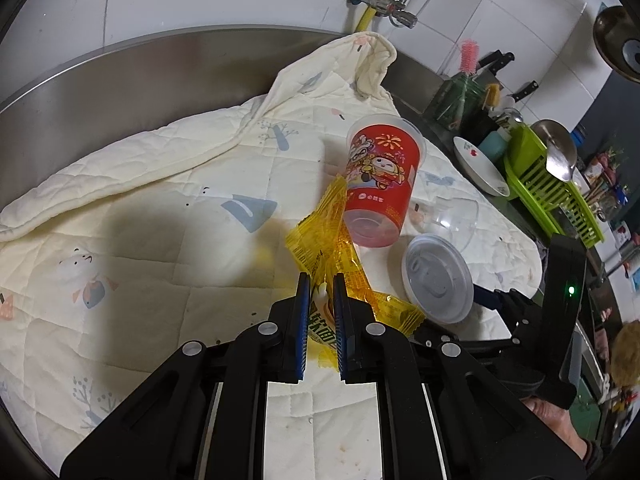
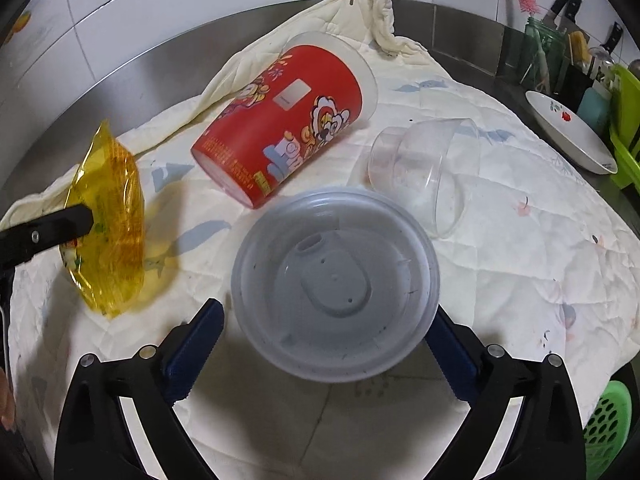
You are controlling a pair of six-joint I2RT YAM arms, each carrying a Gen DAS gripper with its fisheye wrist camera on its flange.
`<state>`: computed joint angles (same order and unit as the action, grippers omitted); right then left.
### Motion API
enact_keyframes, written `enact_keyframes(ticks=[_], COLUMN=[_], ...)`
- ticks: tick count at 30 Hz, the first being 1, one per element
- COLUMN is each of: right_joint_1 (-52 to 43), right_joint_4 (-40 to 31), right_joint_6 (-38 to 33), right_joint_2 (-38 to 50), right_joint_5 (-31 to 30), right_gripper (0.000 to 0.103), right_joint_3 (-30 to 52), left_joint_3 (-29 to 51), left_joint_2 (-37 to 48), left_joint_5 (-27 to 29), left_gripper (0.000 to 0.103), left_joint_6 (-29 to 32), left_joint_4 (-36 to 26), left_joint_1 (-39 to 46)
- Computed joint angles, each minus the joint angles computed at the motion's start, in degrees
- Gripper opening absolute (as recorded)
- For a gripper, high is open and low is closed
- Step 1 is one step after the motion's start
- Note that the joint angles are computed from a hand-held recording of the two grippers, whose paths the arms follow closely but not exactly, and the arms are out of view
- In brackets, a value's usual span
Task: Collect trash
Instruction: 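Carry the white lid toward the green basket with the right tool while the left tool holds the wrapper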
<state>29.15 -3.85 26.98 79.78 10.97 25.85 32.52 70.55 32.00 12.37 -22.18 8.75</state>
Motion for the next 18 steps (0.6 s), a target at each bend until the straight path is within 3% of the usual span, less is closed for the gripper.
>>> enact_keyframes(ticks=[2,4,9,18], right_joint_1=[-0.1,0.4,1.8,10.1], right_joint_4=[0.9,0.7,-0.7,-10.5], right_joint_6=[-0.1,-0.1,0.7,7.2], right_joint_2=[0.0,-0.2,-4.5,-18.1], right_joint_5=[0.2,1.2,2.4,7.6], right_gripper=[0.093,0.085,0.084,0.080], right_joint_3=[-0.3,-0.3,-2.5,-7.6], left_joint_3=[-0.1,-0.2,-0.4,-2.3], left_joint_2=[0.0,0.0,-0.7,-5.9], left_joint_5=[-0.1,-0.3,-0.2,1.2], left_gripper=[0.010,0.010,0.010,0.010], left_joint_6=[-0.1,-0.1,0.0,0.5], left_joint_4=[0.2,0.3,-0.1,-3.1], left_joint_1=[-0.3,-0.8,-1.2,-2.5])
